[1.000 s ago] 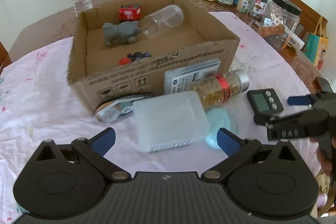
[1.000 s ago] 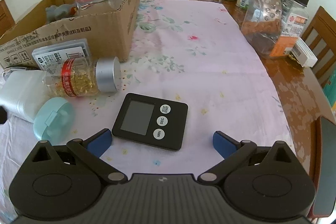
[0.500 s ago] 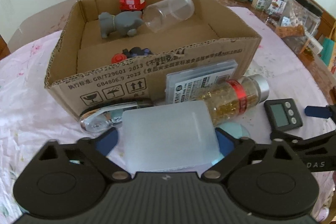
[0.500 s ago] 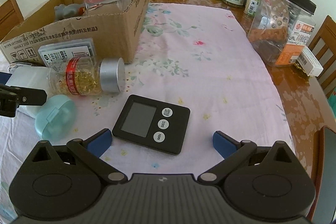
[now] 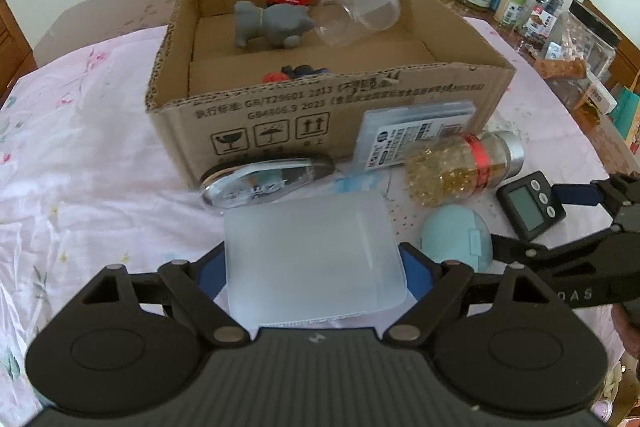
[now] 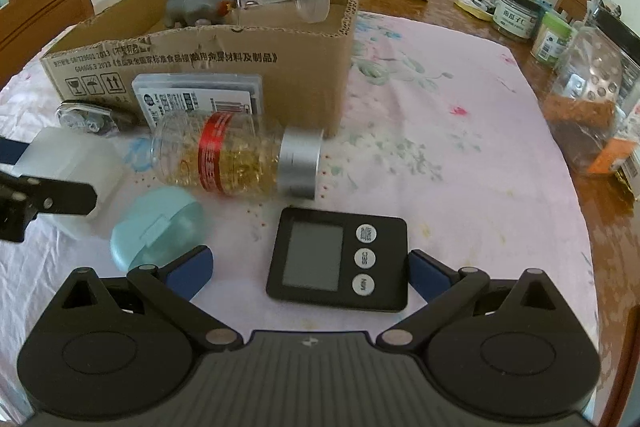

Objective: Organize rigid objects
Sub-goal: 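Grasp the white container with the left gripper while the right gripper grasps the black timer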

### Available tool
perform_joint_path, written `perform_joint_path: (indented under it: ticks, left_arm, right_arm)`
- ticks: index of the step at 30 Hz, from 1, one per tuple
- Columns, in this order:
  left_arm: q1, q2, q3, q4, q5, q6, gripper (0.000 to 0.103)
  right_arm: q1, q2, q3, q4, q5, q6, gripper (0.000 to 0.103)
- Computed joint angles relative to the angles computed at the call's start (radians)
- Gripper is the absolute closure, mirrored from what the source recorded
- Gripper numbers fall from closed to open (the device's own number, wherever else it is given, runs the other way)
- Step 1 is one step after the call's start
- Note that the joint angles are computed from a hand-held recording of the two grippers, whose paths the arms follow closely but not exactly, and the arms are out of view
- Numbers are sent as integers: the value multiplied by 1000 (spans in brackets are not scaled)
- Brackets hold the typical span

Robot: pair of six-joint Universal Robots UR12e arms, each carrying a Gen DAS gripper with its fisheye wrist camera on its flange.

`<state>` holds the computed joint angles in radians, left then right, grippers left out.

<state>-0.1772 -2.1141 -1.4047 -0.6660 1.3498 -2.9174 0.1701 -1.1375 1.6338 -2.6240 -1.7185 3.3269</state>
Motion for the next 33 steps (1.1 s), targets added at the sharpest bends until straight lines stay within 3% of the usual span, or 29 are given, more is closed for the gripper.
perform_joint_path:
  ticks: [12,23,25,27,30,33]
  left_arm:
    - [1,-4,-3,-2,-4,-13,16]
    - [-9,-12,-5,7,31,-3,13]
    - [-8,-12,-4,6,30,-4,13]
    - [-8,-12,-3,5,29,-10,13]
    - [-7,-13,-1,4,28,-13,13]
    - [-9,-11,-4,18,31,-7,13]
  right_arm:
    - [0,-15,37,-54,-18,9,0]
    - [-2,2,0,-4,-27,32,0]
    - [-2,0,-2,2,-30,39,3]
    - [-1,-4,1,-5,-34,41,15]
    - [-1,-7,-1,5,-43,53,24]
    - [1,-9,0,8,-52,63,28]
